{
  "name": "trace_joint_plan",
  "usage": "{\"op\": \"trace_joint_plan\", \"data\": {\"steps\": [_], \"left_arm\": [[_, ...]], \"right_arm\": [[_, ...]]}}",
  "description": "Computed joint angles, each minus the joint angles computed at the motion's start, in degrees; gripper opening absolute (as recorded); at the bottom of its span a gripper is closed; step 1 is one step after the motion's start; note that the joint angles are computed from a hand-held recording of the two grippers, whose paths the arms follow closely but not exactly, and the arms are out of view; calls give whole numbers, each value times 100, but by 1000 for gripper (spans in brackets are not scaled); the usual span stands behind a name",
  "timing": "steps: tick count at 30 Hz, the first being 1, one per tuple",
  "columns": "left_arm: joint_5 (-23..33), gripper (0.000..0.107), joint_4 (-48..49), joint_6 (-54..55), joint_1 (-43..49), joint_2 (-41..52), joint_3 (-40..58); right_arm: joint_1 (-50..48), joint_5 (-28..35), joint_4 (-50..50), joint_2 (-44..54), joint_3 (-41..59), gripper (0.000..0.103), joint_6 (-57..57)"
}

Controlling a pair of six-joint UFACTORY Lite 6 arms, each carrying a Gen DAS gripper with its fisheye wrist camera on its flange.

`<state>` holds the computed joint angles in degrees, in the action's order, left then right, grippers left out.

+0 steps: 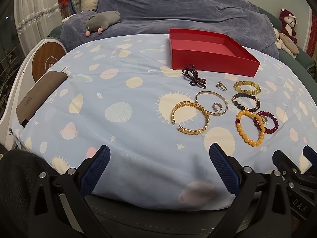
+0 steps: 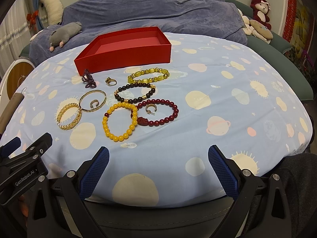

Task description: Organize jewelry

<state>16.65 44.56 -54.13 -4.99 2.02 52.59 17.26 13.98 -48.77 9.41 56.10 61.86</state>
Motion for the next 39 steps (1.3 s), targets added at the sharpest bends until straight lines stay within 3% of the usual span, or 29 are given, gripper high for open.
{"op": "trace_joint_plan", "data": {"steps": [39], "left_arm": [[-8,96,2,26,27,-14,1]], "right_arm": [[-52,-12,341,68,78,96,-312]]}}
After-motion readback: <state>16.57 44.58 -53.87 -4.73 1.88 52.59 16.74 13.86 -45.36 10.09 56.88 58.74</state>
